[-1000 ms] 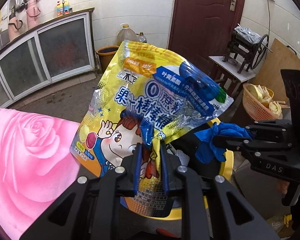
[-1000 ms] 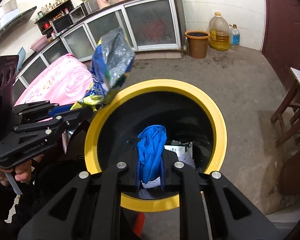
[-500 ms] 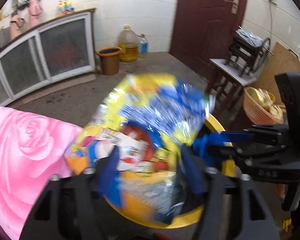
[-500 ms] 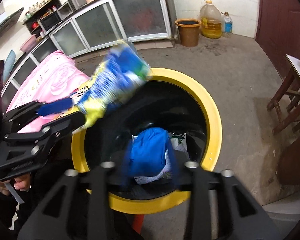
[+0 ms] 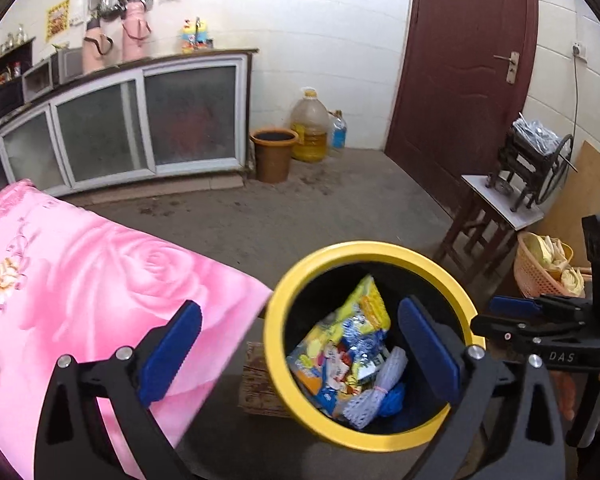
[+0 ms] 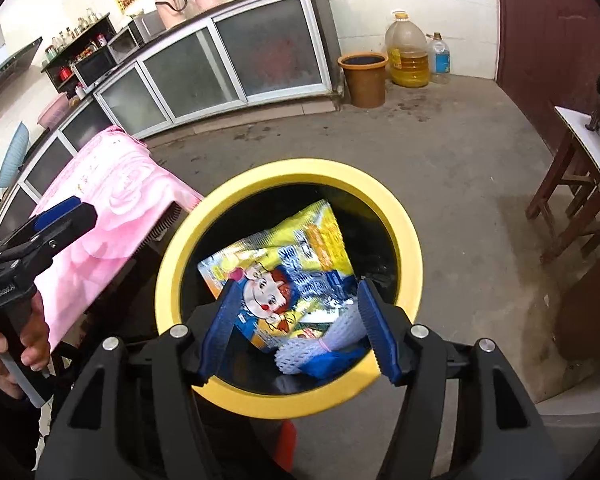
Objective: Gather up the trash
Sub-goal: 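Open both tools to drop the candy bag and blue glove into the bin, then move both open tools back over the table toward the milk carton and white bag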
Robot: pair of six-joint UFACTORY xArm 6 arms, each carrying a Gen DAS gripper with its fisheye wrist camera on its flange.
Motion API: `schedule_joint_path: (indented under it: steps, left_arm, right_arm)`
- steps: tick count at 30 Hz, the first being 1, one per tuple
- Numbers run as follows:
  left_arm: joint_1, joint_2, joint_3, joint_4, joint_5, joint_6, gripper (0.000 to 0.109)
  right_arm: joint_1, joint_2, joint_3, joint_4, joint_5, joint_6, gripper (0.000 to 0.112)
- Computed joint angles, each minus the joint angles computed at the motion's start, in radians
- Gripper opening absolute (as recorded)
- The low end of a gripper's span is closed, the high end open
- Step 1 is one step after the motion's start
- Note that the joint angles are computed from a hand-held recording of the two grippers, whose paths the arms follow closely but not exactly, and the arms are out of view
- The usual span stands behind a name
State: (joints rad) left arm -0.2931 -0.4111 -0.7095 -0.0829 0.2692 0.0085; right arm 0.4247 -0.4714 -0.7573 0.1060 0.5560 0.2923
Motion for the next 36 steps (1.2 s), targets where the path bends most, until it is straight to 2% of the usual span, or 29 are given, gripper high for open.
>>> schedule_joint_path:
  steps: [6,10,13,19,23,26,30,32,36]
  left_arm:
    - [0.075,-0.136,0.057,-0.014,0.034,0.050,0.095]
    - [0.168,-0.235,0.092,-0.011,0.094,0.083,0.095]
    - [0.275,-0.306,0.105,-0.065,0.167,0.167,0.095]
    - [0.593,-0.413,0.104,-0.106,0.323,0.309,0.095]
    - [0.823,-0.380,0.054,-0.180,0.423,0.411,0.095]
    - [0.956,-0.314,0.000,-0.243,0.502,0.458,0.095]
    - [1.068,-0.211,-0.060,-0.346,0.600,0.488,0.095]
    - [1.116,-0.157,-0.091,-0.401,0.649,0.500,0.095]
    - [1.146,-0.081,-0.128,-0.457,0.682,0.497,0.095]
  right_arm:
    - [0.045,0.034,-0.065,-0.032,-0.007,0.000,0.058]
    - [0.099,0.076,-0.116,-0.037,-0.029,-0.016,0.058]
    - [0.152,0.135,-0.178,-0.008,-0.043,-0.078,0.058]
    - [0.249,0.264,-0.323,0.065,-0.067,-0.204,0.058]
    - [0.310,0.364,-0.432,0.130,-0.065,-0.294,0.058]
    - [0.362,0.461,-0.545,0.193,-0.051,-0.375,0.058]
    - [0.419,0.600,-0.725,0.281,-0.004,-0.493,0.058]
    - [0.440,0.686,-0.844,0.332,0.048,-0.552,0.057]
    - [0.468,0.862,-1.097,0.350,0.165,-0.581,0.050]
